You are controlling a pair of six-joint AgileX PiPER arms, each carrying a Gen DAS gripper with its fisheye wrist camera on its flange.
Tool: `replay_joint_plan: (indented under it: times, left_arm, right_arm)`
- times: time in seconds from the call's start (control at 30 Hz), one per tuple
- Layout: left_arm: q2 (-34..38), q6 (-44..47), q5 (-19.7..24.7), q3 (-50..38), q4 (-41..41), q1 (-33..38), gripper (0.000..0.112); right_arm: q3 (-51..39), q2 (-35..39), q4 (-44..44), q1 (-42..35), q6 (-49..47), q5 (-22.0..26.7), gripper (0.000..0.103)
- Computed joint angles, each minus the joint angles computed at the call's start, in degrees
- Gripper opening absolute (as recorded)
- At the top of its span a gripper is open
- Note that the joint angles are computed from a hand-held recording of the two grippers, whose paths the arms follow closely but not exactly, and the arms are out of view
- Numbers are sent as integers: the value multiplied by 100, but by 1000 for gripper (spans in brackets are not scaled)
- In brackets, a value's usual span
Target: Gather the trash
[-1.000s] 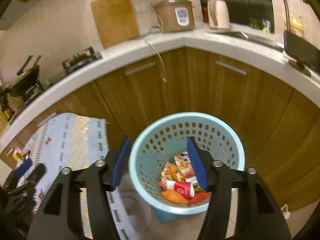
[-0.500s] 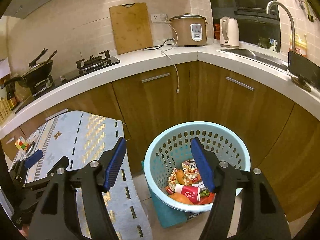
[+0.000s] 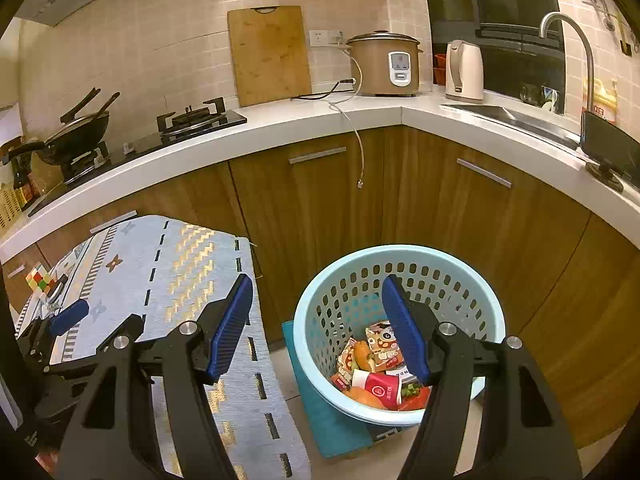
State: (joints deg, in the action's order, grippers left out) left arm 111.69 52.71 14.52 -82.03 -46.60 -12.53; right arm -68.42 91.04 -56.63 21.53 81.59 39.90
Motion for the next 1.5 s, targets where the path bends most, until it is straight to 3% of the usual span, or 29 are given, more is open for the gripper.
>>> replay_joint_plan:
  times: [1.5]
  left_arm:
    - [18,-347,121,-66,306,11,96]
  right_arm:
    - [-24,-67,65,95,-71,170,64]
